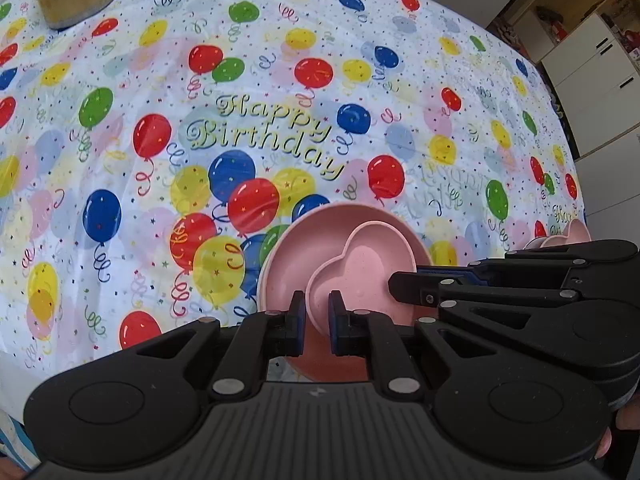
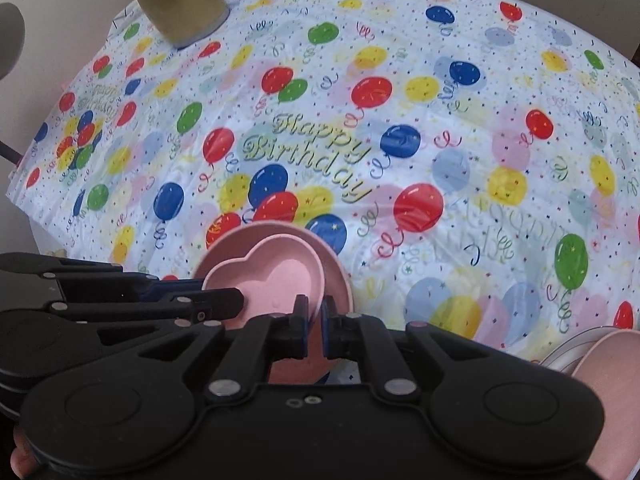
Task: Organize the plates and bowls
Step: 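Lift the heart dish with both grippers and carry it over the pink bowl, then lower the heart dish into the pink bowl and open both grippers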
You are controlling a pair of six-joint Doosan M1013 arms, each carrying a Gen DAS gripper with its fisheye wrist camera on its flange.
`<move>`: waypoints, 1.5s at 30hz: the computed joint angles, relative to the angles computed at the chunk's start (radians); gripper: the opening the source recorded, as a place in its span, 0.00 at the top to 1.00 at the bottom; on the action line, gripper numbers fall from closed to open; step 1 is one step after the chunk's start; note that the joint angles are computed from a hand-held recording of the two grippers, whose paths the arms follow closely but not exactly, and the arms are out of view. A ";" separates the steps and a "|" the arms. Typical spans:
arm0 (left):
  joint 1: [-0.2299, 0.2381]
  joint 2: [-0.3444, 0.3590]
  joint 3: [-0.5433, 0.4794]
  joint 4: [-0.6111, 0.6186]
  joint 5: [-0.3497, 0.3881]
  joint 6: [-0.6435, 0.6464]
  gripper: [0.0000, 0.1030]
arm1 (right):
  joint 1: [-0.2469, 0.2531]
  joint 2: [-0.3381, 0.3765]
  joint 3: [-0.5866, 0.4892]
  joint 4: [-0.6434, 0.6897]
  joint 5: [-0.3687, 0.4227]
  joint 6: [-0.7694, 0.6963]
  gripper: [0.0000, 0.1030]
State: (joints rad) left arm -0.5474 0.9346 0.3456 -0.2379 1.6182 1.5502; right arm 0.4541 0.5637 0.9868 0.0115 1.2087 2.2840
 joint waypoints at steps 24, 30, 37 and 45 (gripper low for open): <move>0.010 -0.083 0.170 -0.027 -0.155 0.005 0.89 | -0.007 -0.007 0.027 0.045 -0.029 0.023 0.80; 0.010 -0.148 0.272 -0.035 -0.272 0.049 0.89 | -0.007 -0.040 0.057 0.044 -0.076 -0.005 0.72; 0.005 -0.204 0.351 -0.031 -0.352 0.072 0.89 | -0.001 -0.080 0.097 0.024 -0.133 -0.056 0.56; -0.002 -0.252 0.421 -0.012 -0.429 0.044 0.71 | 0.009 -0.121 0.143 -0.019 -0.185 -0.085 0.39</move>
